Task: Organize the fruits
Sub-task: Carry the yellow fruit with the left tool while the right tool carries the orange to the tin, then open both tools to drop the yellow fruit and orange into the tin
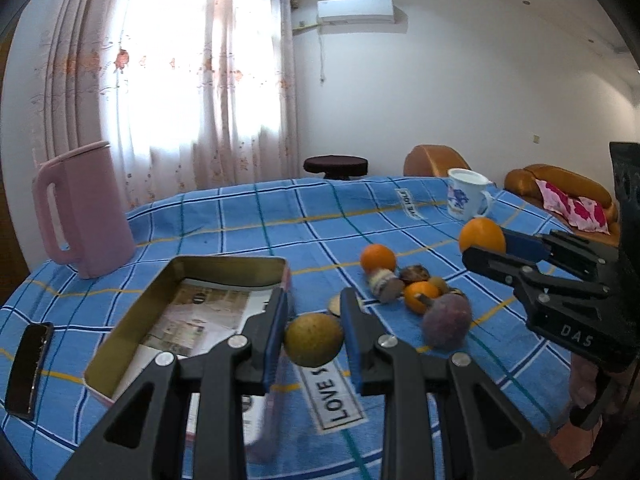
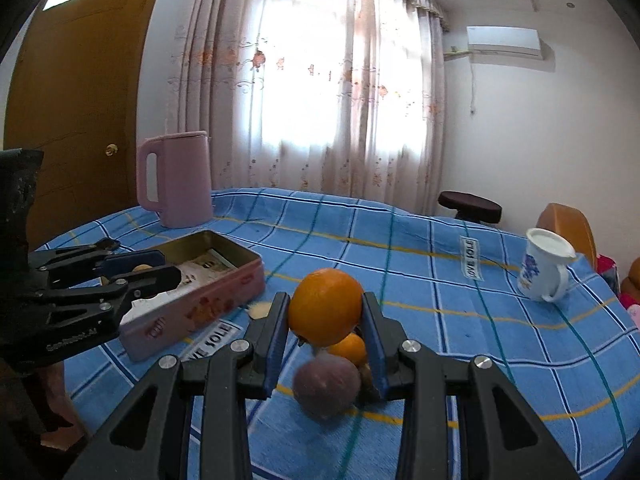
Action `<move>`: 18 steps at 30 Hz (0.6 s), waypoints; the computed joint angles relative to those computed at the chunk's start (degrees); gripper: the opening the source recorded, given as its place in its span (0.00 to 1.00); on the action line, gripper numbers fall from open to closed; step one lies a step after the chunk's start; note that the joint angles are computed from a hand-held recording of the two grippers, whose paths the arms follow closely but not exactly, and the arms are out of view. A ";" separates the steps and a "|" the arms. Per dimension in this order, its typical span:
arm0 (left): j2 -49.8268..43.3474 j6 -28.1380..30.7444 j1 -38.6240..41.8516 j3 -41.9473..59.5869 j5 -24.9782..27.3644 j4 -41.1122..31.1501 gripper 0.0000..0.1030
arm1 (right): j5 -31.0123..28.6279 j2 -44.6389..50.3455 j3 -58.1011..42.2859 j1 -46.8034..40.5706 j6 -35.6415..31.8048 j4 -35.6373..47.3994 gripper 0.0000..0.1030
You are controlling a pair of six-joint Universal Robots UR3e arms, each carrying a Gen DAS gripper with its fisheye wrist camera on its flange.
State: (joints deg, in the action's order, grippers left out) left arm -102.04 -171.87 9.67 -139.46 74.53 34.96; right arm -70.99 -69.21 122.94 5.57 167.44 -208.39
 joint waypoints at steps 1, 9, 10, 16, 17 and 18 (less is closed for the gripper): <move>0.12 0.02 0.69 0.00 -0.33 -0.23 0.28 | 0.17 0.33 -1.13 0.55 0.04 1.00 0.36; 2.19 0.52 9.81 0.25 -5.06 -4.71 0.28 | 0.76 6.44 -16.93 7.44 0.59 13.79 0.36; 2.35 0.70 11.38 0.30 -5.76 -5.24 0.28 | 0.57 7.58 -19.23 8.48 0.71 15.28 0.36; 0.16 0.96 17.39 2.51 -7.28 -7.65 0.28 | -0.96 15.42 -33.52 14.65 0.18 24.75 0.36; -0.22 1.11 18.21 2.92 -7.63 -8.17 0.28 | -1.28 17.20 -36.57 15.74 0.06 26.92 0.36; -0.58 1.10 18.71 3.10 -7.71 -8.27 0.28 | -1.33 18.14 -38.10 16.20 -0.17 28.23 0.36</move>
State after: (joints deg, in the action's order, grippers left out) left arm -102.62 -170.77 28.38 -136.36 66.82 26.68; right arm -72.32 -51.07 84.84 21.76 167.27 -180.16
